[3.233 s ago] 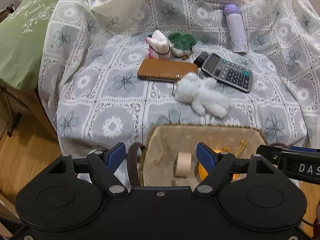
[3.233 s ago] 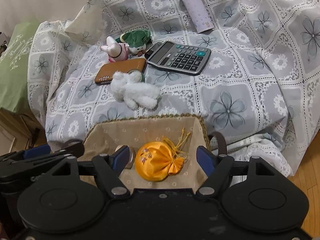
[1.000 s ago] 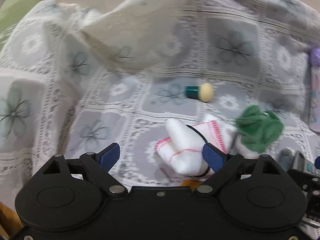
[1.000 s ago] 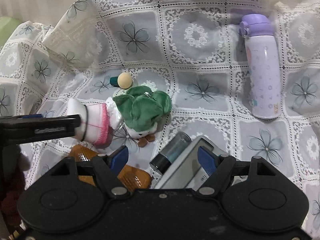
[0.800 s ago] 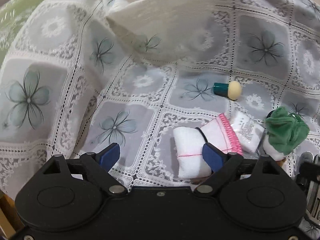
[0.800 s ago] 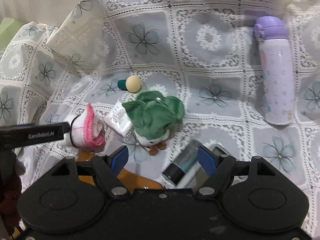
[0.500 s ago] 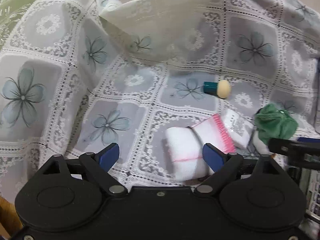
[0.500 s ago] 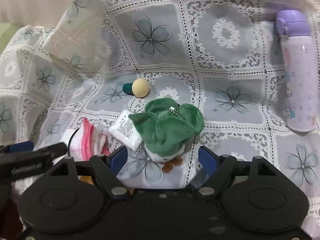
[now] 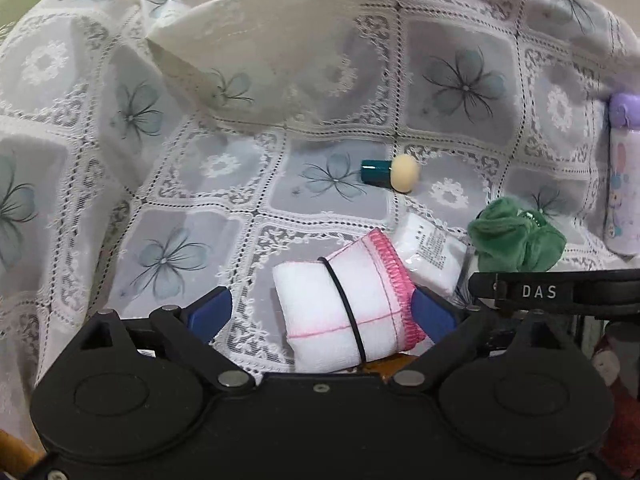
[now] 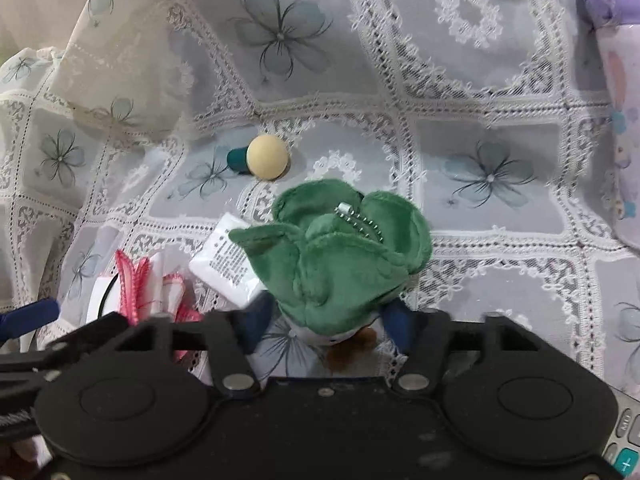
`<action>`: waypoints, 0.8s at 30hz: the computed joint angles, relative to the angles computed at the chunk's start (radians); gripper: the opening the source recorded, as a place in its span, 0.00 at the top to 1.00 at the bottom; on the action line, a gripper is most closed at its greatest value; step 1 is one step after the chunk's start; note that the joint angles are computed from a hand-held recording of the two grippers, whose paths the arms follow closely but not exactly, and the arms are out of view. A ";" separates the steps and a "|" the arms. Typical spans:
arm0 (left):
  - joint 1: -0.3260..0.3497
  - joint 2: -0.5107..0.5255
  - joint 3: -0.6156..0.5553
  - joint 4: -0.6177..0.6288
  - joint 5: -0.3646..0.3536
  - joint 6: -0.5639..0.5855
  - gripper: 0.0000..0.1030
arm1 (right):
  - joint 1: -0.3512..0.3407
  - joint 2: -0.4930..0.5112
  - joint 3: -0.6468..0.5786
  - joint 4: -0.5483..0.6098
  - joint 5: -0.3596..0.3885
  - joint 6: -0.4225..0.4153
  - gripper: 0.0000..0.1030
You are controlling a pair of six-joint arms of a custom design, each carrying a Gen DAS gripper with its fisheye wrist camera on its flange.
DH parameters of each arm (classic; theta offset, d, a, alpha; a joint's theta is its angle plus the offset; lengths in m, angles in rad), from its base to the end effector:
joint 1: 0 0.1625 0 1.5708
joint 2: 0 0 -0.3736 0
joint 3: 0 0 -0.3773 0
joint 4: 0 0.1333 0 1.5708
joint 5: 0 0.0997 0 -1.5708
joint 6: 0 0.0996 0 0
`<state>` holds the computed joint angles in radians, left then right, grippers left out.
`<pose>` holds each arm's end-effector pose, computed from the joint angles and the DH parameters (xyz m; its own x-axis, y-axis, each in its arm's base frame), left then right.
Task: Organize soft objects
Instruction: 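Grasp the pink-white cloth figure with the left tool while the right tool grasps the green plush, then lift the cloth figure with the left tool while the right tool lifts the green plush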
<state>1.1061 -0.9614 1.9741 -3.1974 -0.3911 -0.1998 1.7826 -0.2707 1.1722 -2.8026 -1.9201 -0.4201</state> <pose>-0.0302 -0.5632 0.1752 -0.6406 -0.4442 -0.6263 0.2440 0.6556 -0.7146 0.2481 -0.6818 -0.0897 -0.7789 -0.4585 0.4279 -0.5657 0.8081 -0.1641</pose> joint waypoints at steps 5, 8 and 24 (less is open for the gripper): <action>0.011 0.014 -0.021 0.015 -0.011 0.001 0.07 | -0.006 -0.003 0.005 0.000 0.011 0.000 0.51; 0.006 0.016 -0.013 -0.017 -0.017 0.015 0.07 | -0.007 -0.008 0.009 0.005 0.014 0.010 0.51; 0.095 -0.016 -0.052 0.120 -0.179 -0.141 0.27 | -0.005 -0.006 0.002 0.011 0.010 0.014 0.53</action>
<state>1.2011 -0.9775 1.9220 -3.0778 -0.5701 -0.3411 1.7776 -0.2764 1.1738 -2.7914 -1.9105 -0.4066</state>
